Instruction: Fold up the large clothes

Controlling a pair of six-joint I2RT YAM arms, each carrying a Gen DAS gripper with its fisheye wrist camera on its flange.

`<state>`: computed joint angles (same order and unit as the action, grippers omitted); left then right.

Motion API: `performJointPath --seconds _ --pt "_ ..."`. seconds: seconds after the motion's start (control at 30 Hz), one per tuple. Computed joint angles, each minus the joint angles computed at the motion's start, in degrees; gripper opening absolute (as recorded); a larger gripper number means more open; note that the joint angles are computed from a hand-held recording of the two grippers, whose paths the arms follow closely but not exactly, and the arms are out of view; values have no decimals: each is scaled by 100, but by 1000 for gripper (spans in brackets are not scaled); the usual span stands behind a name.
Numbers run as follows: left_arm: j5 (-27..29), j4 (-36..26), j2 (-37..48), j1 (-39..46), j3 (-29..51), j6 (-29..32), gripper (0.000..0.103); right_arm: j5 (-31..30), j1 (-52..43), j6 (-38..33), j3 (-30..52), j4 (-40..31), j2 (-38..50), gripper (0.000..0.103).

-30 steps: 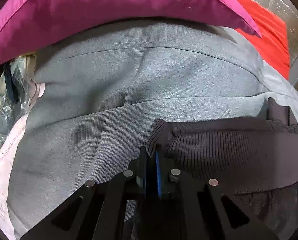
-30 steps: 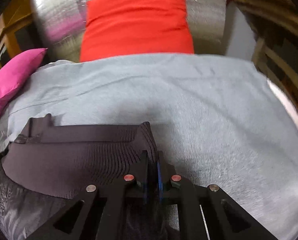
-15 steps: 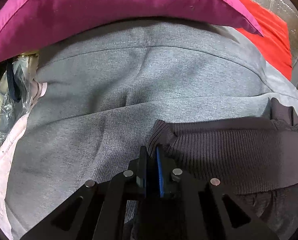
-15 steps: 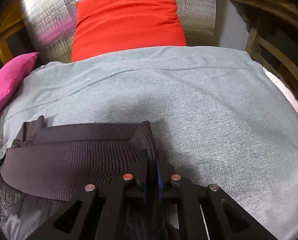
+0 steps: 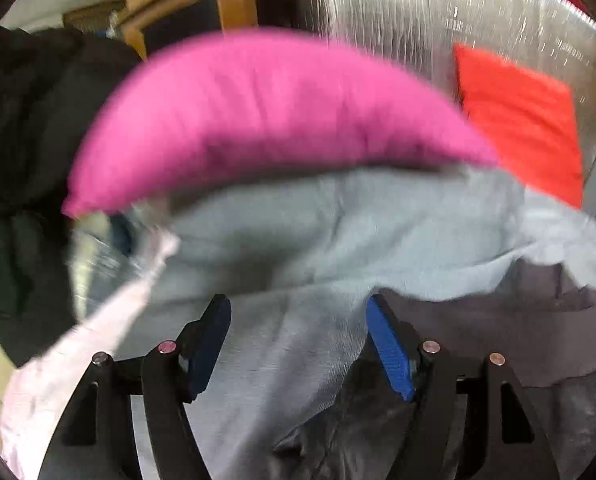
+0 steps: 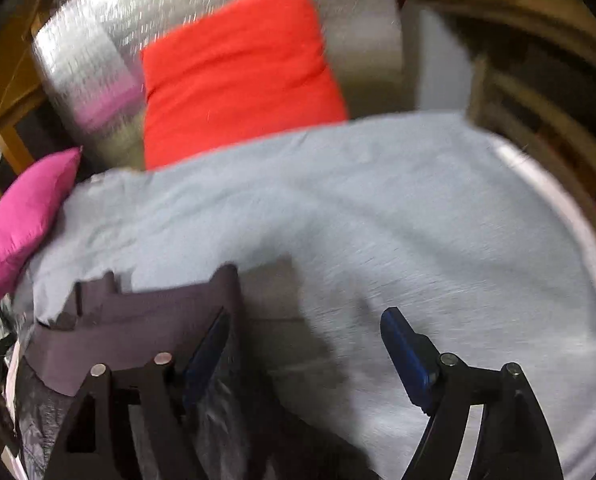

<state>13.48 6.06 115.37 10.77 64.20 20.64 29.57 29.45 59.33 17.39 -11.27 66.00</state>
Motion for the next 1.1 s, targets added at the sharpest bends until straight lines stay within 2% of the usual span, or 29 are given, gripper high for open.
performJointPath --seconds 0.07,0.13,0.27,0.33,0.4,0.47,0.5,0.53,0.57,0.63,0.7,0.77,0.83,0.9,0.93,0.97,1.07,1.1 --pt "320 37 -735 94 -640 193 71 618 888 346 333 -931 -310 81" --pt "729 199 -1516 208 -1477 429 71 1171 2193 1010 903 -1730 72 81" --pt "1453 861 -3278 372 -3819 1062 71 1843 4446 2746 2500 -3066 2289 81" --pt "1371 1694 -3824 156 -4951 1268 71 1869 5040 2938 3453 -3553 3567 81" --pt "740 2796 -3656 -362 -5554 1106 71 1821 5100 2942 3947 -3822 4260 80" --pt "-130 3616 -2584 -995 -5496 957 71 1595 4752 2787 3937 -3574 4519 80" --pt "-466 3485 -2122 -1200 -5237 819 71 1380 4527 2599 3815 -3322 4529 80" --pt "-620 3273 -1687 -1278 -4931 771 73 1258 4411 2510 3682 -3099 4500 80" --pt "-639 3327 -1499 -1287 -4869 690 73 1163 4250 2549 3420 -2787 4389 82" --pt "-765 3785 -1111 -1277 -4841 570 78 1008 4050 2630 3067 -2357 4190 89" --pt "-885 3967 -821 -1346 -4766 532 80 989 3965 2722 2839 -2042 4167 94" --pt "-856 3736 -779 -1326 -4623 430 81 928 3835 2787 2545 -1594 4153 100" --pt "-821 3462 -787 -1283 -4482 378 82 783 3734 2910 2330 -1325 3976 101" --pt "-733 2885 -1051 -1185 -4317 335 82 734 3714 2942 2244 -1266 3834 101" --pt "-605 2413 -1354 -1083 -4255 326 82 719 3754 3078 2232 -1411 3695 101" --pt "-500 2204 -1636 -974 -4352 330 82 771 3997 3534 2412 -1894 3661 101" --pt "50 2231 -2949 -388 -5064 271 82 1568 5087 5185 3090 -3721 3537 101" --pt "360 2024 -3483 -159 -5285 314 82 1685 5320 5528 3337 -4146 3631 101"
